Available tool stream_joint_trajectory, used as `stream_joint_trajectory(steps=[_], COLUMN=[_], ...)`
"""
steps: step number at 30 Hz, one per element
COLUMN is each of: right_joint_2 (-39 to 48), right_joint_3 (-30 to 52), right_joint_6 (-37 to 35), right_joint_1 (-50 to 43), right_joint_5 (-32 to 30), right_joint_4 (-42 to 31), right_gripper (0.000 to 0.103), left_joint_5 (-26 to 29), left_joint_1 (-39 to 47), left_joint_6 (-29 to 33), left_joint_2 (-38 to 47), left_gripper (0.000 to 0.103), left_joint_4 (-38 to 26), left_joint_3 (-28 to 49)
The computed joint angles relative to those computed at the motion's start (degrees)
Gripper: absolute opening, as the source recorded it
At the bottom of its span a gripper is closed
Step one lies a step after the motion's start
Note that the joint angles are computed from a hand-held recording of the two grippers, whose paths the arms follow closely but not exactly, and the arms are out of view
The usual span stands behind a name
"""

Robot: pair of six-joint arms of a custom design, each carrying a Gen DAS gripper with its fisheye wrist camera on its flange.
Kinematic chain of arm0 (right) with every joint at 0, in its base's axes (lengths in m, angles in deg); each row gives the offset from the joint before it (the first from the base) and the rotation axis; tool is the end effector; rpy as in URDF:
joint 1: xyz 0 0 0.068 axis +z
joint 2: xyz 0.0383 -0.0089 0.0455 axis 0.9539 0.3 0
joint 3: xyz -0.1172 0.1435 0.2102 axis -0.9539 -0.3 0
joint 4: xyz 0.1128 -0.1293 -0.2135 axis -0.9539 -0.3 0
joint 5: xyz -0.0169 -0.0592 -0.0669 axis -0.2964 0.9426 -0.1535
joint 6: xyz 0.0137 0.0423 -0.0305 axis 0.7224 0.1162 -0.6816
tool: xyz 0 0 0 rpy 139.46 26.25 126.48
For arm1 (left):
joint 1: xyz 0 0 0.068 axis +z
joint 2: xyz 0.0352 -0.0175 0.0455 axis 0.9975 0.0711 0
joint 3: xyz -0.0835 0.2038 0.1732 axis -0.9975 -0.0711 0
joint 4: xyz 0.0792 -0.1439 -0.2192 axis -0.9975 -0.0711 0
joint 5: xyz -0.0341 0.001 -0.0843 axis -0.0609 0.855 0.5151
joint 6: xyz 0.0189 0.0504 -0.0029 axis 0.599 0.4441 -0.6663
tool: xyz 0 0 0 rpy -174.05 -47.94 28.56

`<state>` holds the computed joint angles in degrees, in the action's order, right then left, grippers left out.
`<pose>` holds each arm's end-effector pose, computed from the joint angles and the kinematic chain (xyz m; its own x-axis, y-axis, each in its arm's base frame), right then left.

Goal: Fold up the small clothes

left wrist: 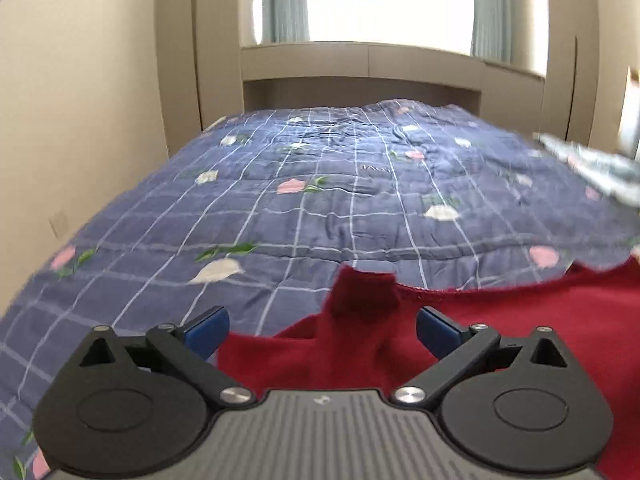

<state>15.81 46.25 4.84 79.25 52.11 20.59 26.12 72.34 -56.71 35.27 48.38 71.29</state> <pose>0.2487 0.0257 0.2033 -0.4573 -0.4003 -0.7941 -0.2012 0.9164 -0.3461 0.2799 -0.0595 0.2213 -0.5822 0.0523 -0.8113 0.0040 0.9981 0.0615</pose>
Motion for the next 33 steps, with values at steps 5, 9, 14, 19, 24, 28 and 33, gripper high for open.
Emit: stream_joint_trajectory(steps=[5, 9, 14, 19, 24, 28, 33], right_joint_2=[8.3, 14.3, 10.6, -8.5, -31.1, -38.2, -36.1], right_joint_3=[0.9, 2.4, 2.0, -5.4, -10.6, -12.1, -12.1], right_joint_6=[0.3, 1.9, 5.0, 5.2, 10.6, 18.3, 29.1], right_joint_1=[-1.1, -5.2, -9.8, -8.2, 2.6, 16.9, 29.8], right_joint_5=[5.3, 8.9, 5.1, 2.3, 8.1, 19.6, 30.0], right_joint_4=[9.2, 13.5, 9.0, -1.1, -19.9, -29.7, -38.3], right_gripper=[0.101, 0.101, 0.099, 0.102, 0.102, 0.102, 0.102], left_joint_5=[-10.2, -4.1, 2.9, 2.0, -0.7, -3.0, -3.2], left_joint_1=[-2.1, 3.2, 6.9, 6.1, 2.6, -0.9, -4.0], left_joint_6=[-3.3, -9.3, -11.4, -12.4, -16.1, -17.2, -22.4], left_joint_2=[8.8, 11.0, 11.7, 4.4, -7.3, -18.9, -30.4], left_gripper=[0.102, 0.103, 0.103, 0.103, 0.103, 0.103, 0.103], left_joint_4=[0.8, 0.3, -0.5, -4.3, -11.2, -17.8, -29.9], left_joint_3=[4.4, 5.6, 5.4, 2.8, -1.9, -7.2, -10.1])
